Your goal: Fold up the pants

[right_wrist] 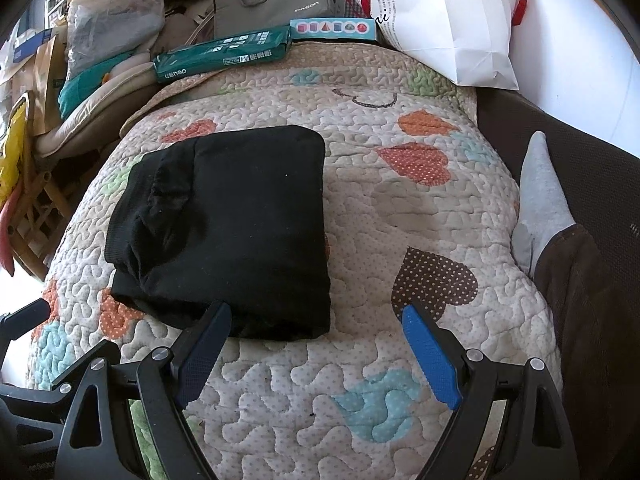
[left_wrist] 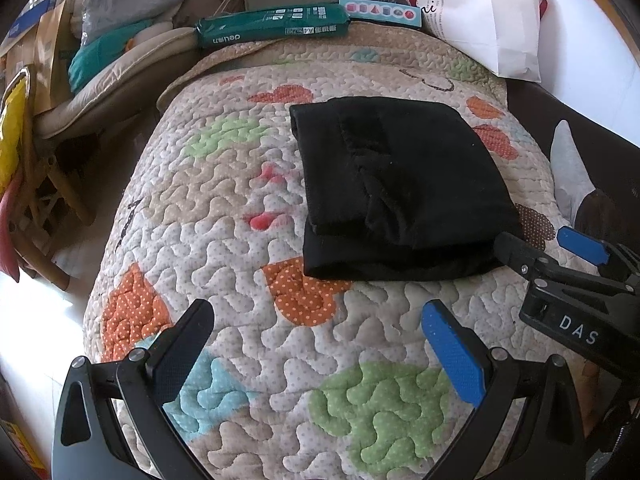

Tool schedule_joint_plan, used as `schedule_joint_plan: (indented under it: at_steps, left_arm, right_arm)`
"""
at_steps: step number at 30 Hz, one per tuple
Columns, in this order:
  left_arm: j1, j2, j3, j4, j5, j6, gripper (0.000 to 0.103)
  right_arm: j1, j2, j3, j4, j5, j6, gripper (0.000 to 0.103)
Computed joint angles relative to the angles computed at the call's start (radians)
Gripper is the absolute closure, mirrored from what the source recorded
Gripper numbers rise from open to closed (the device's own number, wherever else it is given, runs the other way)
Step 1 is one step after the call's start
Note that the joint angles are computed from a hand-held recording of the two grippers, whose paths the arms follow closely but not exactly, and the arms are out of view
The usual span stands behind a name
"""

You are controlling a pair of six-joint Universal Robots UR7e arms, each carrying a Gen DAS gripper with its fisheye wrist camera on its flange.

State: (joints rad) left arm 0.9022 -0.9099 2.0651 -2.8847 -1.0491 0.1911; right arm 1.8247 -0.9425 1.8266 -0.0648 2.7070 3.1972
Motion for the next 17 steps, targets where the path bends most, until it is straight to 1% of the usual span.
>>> schedule_joint_plan:
  at_steps: [6, 10, 14, 17]
  left_arm:
    - [0.006, -0.001, -0.008, 0.017, -0.006, -0.015, 0.000]
    - [0.009, 0.001, -0.012, 0.021, -0.007, -0.016, 0.000]
    - [0.010, -0.002, -0.008, 0.006, -0.016, -0.003, 0.000]
    - [0.004, -0.003, 0.002, -0.016, -0.010, 0.008, 0.000]
  right_arm:
    - [0.000, 0.007, -0.006, 0.020, -0.001, 0.016, 0.012]
    - [0.001, 0.010, -0.007, 0.016, -0.001, 0.012, 0.012]
    - [0.008, 0.012, -0.005, 0.008, 0.003, 0.008, 0.012]
    - [0.009, 0.014, -0.009, 0.017, 0.000, 0.014, 0.012]
